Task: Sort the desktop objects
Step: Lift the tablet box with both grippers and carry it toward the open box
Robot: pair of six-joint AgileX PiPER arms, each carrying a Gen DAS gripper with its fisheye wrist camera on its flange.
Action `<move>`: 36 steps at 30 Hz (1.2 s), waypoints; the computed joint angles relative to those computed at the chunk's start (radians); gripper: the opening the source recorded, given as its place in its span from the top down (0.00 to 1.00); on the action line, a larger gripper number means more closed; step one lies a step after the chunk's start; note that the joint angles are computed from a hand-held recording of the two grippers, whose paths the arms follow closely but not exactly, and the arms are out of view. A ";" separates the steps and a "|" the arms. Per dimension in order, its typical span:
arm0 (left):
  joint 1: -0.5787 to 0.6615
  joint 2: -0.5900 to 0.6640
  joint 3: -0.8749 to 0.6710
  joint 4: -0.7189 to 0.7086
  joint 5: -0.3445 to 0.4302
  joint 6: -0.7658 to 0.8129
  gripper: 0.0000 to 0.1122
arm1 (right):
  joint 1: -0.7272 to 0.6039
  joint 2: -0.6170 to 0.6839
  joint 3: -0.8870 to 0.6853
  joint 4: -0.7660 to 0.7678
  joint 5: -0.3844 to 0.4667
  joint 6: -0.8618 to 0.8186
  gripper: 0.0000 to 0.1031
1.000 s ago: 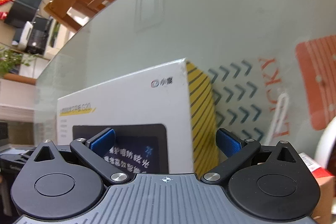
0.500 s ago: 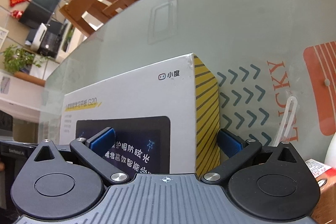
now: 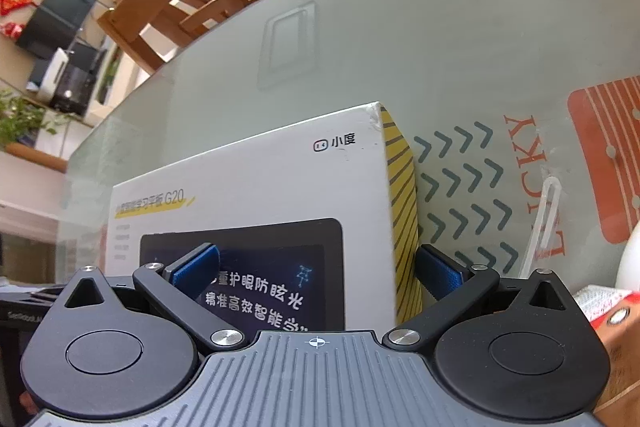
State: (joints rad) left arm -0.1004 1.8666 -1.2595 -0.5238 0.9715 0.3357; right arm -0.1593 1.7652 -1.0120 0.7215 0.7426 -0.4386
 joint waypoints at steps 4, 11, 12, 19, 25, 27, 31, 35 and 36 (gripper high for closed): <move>-0.020 -0.031 0.010 0.056 -0.020 -0.028 0.08 | 0.017 -0.026 0.005 -0.014 0.001 0.033 0.00; 0.002 -0.072 -0.014 0.058 0.030 -0.045 0.08 | 0.060 -0.097 -0.021 -0.074 0.007 0.099 0.00; 0.006 -0.085 -0.013 0.058 0.033 -0.045 0.08 | 0.065 -0.104 -0.029 -0.082 0.012 0.113 0.00; 0.037 -0.168 -0.033 0.077 0.090 -0.049 0.08 | 0.121 -0.163 -0.081 -0.132 0.051 0.210 0.00; 0.055 -0.250 -0.012 0.094 0.114 -0.075 0.08 | 0.181 -0.210 -0.106 -0.164 0.075 0.273 0.00; 0.066 -0.287 -0.003 0.102 0.132 -0.083 0.08 | 0.200 -0.239 -0.101 -0.174 0.086 0.291 0.00; 0.113 -0.390 0.042 0.105 0.187 -0.070 0.08 | 0.236 -0.309 -0.078 -0.200 0.105 0.330 0.00; 0.155 -0.491 0.096 0.103 0.229 -0.053 0.08 | 0.262 -0.391 -0.031 -0.220 0.116 0.367 0.00; 0.166 -0.518 0.111 0.103 0.240 -0.047 0.08 | 0.268 -0.412 -0.017 -0.224 0.118 0.376 0.00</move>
